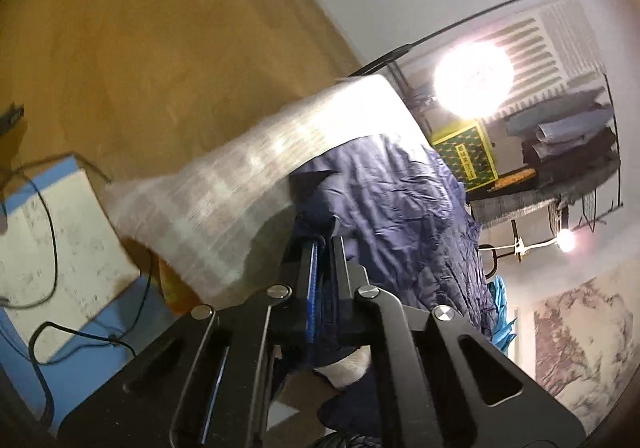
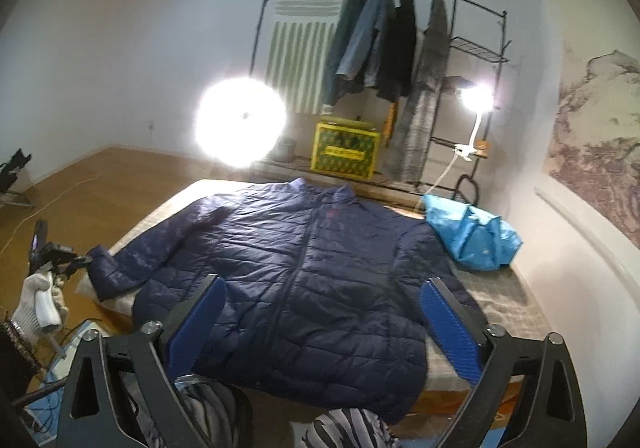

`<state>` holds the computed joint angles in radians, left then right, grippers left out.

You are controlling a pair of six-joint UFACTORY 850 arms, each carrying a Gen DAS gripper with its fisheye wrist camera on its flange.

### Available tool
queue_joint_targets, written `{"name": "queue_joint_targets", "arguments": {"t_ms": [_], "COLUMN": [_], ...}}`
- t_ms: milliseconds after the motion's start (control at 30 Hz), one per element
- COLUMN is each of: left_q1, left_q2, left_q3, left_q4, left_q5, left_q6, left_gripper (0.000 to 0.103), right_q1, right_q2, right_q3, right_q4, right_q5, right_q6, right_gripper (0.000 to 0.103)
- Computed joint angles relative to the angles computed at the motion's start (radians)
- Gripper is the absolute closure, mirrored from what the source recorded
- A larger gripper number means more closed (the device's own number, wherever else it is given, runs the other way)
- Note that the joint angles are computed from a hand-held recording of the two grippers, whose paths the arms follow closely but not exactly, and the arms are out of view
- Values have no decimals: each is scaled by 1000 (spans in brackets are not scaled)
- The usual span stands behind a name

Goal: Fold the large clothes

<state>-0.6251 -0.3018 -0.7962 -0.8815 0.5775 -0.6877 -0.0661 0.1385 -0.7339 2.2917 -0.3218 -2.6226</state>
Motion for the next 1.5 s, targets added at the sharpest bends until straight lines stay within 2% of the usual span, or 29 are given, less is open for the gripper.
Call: {"name": "queue_joint_targets", "arguments": {"t_ms": [100, 167, 233, 300, 400, 467, 500, 533, 600, 700, 767, 800, 833, 867, 933, 1000, 1067, 1233, 1300, 1367, 1500], "left_q1": [-17, -30, -45, -55, -41, -32, -29, -28, -28, -7, 7, 14, 22, 32, 23, 11, -5, -86, -120, -152, -188], "left_q2": [30, 44, 51, 45, 16, -2, -9, -16, -28, -56, -87, -99, -109, -119, -122, -114, -105, -132, -164, -209, -308], "left_q3": [-16, -14, -14, -3, 24, 28, 29, 29, 12, -25, -64, -86, -100, -114, -137, -181, -235, -442, -542, -631, -753], "left_q4": [-93, -132, -170, -155, -13, 6, 15, 16, -58, -108, -172, -225, -240, -217, -293, -417, -499, -605, -668, -688, -776], "left_q5": [6, 25, 40, 58, 69, 62, 63, 70, 49, -14, -65, -94, -119, -140, -115, -93, -67, 10, -21, -82, -233], "left_q6": [141, 188, 209, 150, -80, -142, -169, -190, -141, -109, -45, 14, 31, 7, 83, 289, 498, 1021, 1230, 1361, 1538], "left_gripper": [102, 102, 102, 102, 102, 100, 89, 63, 33, 32, 33, 55, 99, 103, 103, 103, 103, 103, 103, 103, 103], "right_q1": [-14, -26, -37, -42, -54, -56, -54, -55, -57, -58, -57, -54, -52, -50, -47, -41, -31, -31, -33, -34, -27], "right_q2": [-44, -90, -151, -197, -251, -283, -293, -310, -336, -401, -433, -453, -467, -485, -523, -561, -603, -705, -736, -758, -810], "right_q3": [-27, -67, -124, -163, -208, -236, -244, -258, -282, -348, -377, -393, -405, -419, -451, -482, -518, -610, -644, -673, -761], "right_q4": [-184, -358, -523, -583, -650, -686, -691, -699, -726, -786, -794, -797, -802, -817, -851, -881, -927, -1034, -1062, -1076, -1103], "right_q5": [-40, -64, -98, -127, -173, -191, -191, -196, -205, -223, -235, -236, -235, -238, -256, -260, -249, -290, -308, -315, -344], "right_q6": [173, 342, 517, 599, 682, 710, 711, 713, 737, 805, 816, 818, 826, 844, 884, 921, 981, 1155, 1200, 1220, 1255], "right_gripper": [13, 30, 36, 36, 36, 36, 36, 36, 36, 36, 36, 36, 36, 36, 36, 39, 51, 57, 58, 58, 59]}}
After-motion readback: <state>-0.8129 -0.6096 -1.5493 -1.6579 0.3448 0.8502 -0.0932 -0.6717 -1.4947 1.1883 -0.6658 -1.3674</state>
